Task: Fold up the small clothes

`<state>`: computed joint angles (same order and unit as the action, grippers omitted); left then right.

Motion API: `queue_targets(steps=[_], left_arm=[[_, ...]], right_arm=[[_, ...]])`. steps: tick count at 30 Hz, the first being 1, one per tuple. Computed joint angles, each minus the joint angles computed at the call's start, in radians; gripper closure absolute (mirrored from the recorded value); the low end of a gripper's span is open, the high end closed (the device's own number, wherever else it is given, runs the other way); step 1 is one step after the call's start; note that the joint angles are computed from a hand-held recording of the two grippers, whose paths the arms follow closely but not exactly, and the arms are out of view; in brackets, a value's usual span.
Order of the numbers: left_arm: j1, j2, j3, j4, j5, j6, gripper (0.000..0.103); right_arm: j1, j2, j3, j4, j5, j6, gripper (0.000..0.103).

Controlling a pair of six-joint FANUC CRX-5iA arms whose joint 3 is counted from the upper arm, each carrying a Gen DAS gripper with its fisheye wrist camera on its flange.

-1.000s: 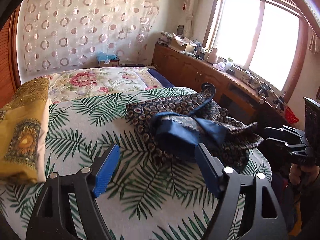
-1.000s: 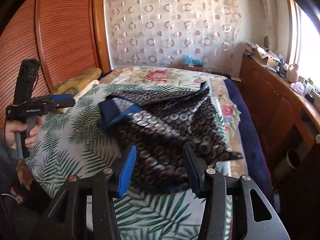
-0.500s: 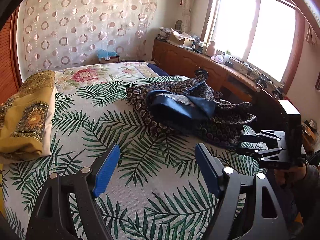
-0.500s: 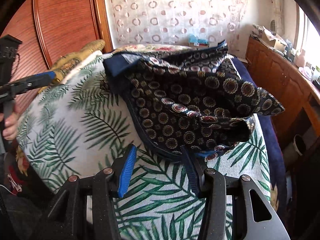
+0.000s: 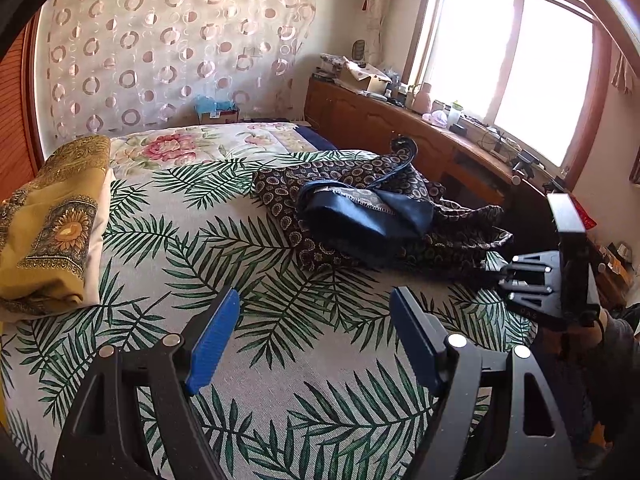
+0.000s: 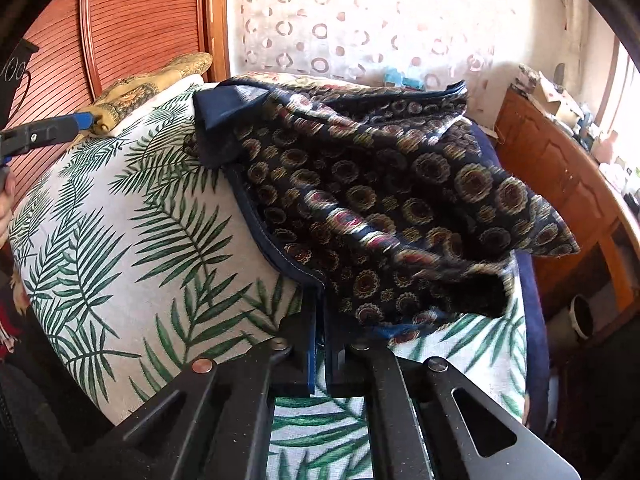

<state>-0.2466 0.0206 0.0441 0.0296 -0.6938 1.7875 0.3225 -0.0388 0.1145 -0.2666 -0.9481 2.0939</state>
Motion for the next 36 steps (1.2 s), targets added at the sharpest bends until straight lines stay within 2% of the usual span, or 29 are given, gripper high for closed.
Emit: queue_targets(steps=[6,16,20,23,28,29,31,32,33,34,36], left_arm=[[0.006,0.032,0.024,0.01,-0.003,-0.01,0.025],[0.02,0.169,0.186,0.01,-0.05,-0.028,0.025],[0.032,0.243,0.29,-0.009,-0.089,-0.021,0.025],[0.048,0.313,0.377,0.003,-0.119,-0.027,0.025],[0.072,0.443,0.516,0.084,-0.16,-0.14,0.025],[0.074,0.469,0.549,0.095,-0.177,-0.157,0.028],[0.079,0.512,0.596,0.123,-0.186,-0.206,0.042],[0.08,0.529,0.621,0.123,-0.198,-0.216,0.061],[0.084,0.552,0.651,0.143,-0.217,-0.233,0.091],[0.091,0.558,0.652,0.175,-0.215,-0.25,0.098],[0.097,0.546,0.637,0.175,-0.179,-0.228,0.098]], right_arm=[[-0.017,-0.001,0.072,0.014,0.104,0.021,0.101],[0.022,0.22,0.333,0.157,0.214,-0.01,0.101],[0.046,0.316,0.401,0.186,0.215,-0.007,0.101],[0.036,0.381,0.483,0.159,0.163,0.02,0.101],[-0.002,0.462,0.63,0.099,0.069,0.042,0.101],[-0.011,0.468,0.648,0.085,0.057,0.048,0.101],[-0.02,0.476,0.677,0.054,0.035,0.056,0.101],[-0.028,0.48,0.687,0.035,0.028,0.064,0.101],[-0.035,0.484,0.698,0.01,0.019,0.077,0.101],[-0.044,0.488,0.707,-0.01,0.012,0.09,0.101],[-0.049,0.497,0.724,-0.023,0.004,0.091,0.101]])
